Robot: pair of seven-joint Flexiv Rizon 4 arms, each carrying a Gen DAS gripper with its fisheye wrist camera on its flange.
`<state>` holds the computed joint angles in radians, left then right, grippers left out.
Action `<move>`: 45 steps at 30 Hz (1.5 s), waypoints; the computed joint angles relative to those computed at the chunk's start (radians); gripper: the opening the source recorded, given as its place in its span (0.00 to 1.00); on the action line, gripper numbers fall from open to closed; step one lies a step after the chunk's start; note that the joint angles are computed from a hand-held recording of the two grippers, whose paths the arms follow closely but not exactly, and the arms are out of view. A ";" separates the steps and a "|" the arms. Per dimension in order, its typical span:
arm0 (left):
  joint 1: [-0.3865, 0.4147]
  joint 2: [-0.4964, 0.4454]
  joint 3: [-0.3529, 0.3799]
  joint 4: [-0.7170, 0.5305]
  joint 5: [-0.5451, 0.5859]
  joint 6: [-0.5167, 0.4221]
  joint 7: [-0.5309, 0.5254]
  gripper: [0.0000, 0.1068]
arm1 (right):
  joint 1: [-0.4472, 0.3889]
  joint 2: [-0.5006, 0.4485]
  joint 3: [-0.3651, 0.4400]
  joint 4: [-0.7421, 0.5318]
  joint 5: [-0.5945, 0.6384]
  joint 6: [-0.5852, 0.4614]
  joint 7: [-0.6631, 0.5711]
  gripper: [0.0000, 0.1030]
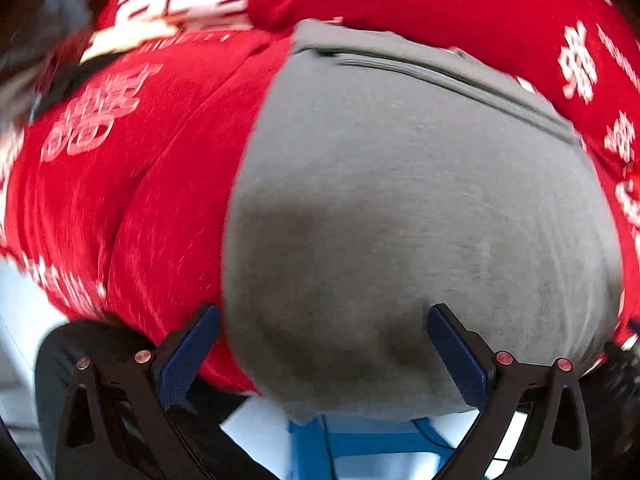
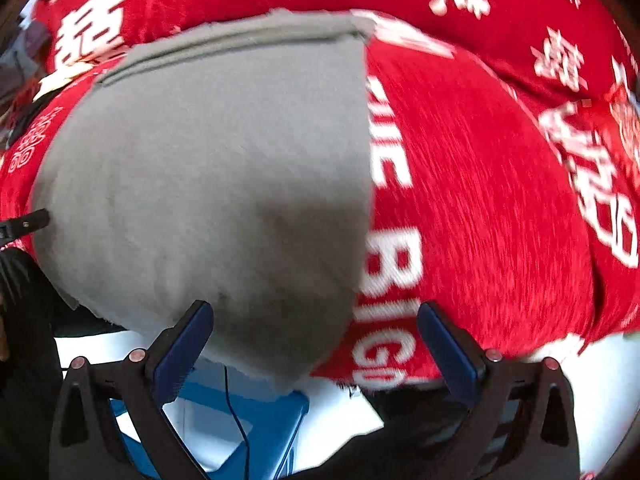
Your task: Fold small clothes
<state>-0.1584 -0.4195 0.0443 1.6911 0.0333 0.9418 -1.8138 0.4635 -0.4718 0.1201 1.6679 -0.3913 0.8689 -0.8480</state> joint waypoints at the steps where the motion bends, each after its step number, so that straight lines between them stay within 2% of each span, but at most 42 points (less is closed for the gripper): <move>1: -0.009 -0.016 0.000 -0.027 0.016 -0.011 0.003 0.96 | 0.009 -0.014 -0.003 -0.019 -0.013 0.001 -0.004 0.99; 5: -0.032 -0.045 0.001 -0.078 0.050 0.010 0.005 0.96 | 0.039 -0.079 -0.010 -0.110 -0.041 0.013 -0.038 0.99; 8: -0.023 -0.076 -0.012 -0.111 0.031 0.001 0.041 0.96 | 0.080 -0.123 -0.031 -0.161 -0.095 0.040 -0.053 0.99; 11: -0.012 -0.072 -0.019 -0.075 -0.004 0.059 0.056 0.96 | 0.093 -0.190 -0.012 -0.261 -0.064 -0.037 -0.120 0.99; 12: -0.015 -0.071 -0.017 -0.071 -0.002 0.066 0.062 0.96 | 0.120 -0.192 -0.038 -0.256 -0.053 -0.047 -0.128 0.99; 14: -0.020 -0.064 -0.013 -0.051 0.001 0.091 0.073 0.96 | 0.125 -0.160 -0.057 -0.173 -0.118 0.036 -0.082 0.99; 17: -0.028 -0.055 -0.007 -0.028 -0.001 0.119 0.071 0.96 | 0.118 -0.134 -0.055 -0.116 -0.131 0.066 -0.084 0.99; 25: -0.028 -0.060 -0.006 -0.030 -0.013 0.116 0.078 0.96 | 0.125 -0.107 -0.056 -0.053 -0.184 0.061 -0.073 0.99; 28: -0.023 -0.050 -0.013 -0.021 -0.027 0.089 0.092 0.96 | 0.123 -0.105 -0.045 -0.057 -0.181 0.030 -0.090 0.99; 29: -0.013 -0.044 -0.024 -0.023 -0.044 0.047 0.114 0.96 | 0.122 -0.105 -0.039 -0.062 -0.175 0.010 -0.104 0.99; 32: 0.020 -0.019 -0.049 -0.017 -0.099 -0.074 0.185 0.96 | 0.117 -0.105 -0.001 -0.105 -0.130 -0.140 -0.212 0.99; 37: 0.064 0.015 -0.048 0.059 -0.206 -0.091 0.156 0.96 | 0.067 -0.053 0.025 -0.080 -0.003 -0.196 -0.205 0.99; 39: 0.049 0.032 -0.017 0.072 -0.177 -0.020 0.076 0.96 | 0.056 -0.026 0.007 -0.056 0.008 -0.169 -0.135 0.99; 41: 0.046 0.035 -0.016 0.065 -0.158 0.040 0.059 0.96 | 0.046 -0.007 -0.002 -0.038 -0.005 -0.110 -0.092 0.99; 45: -0.003 -0.037 -0.004 -0.094 -0.033 0.017 0.065 0.96 | 0.050 -0.055 -0.015 -0.119 -0.045 -0.025 -0.079 0.99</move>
<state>-0.1616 -0.4566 0.0403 1.5972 0.0006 0.9593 -1.7492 0.5134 -0.5264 0.1051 1.5494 -0.4366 0.8442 -0.9265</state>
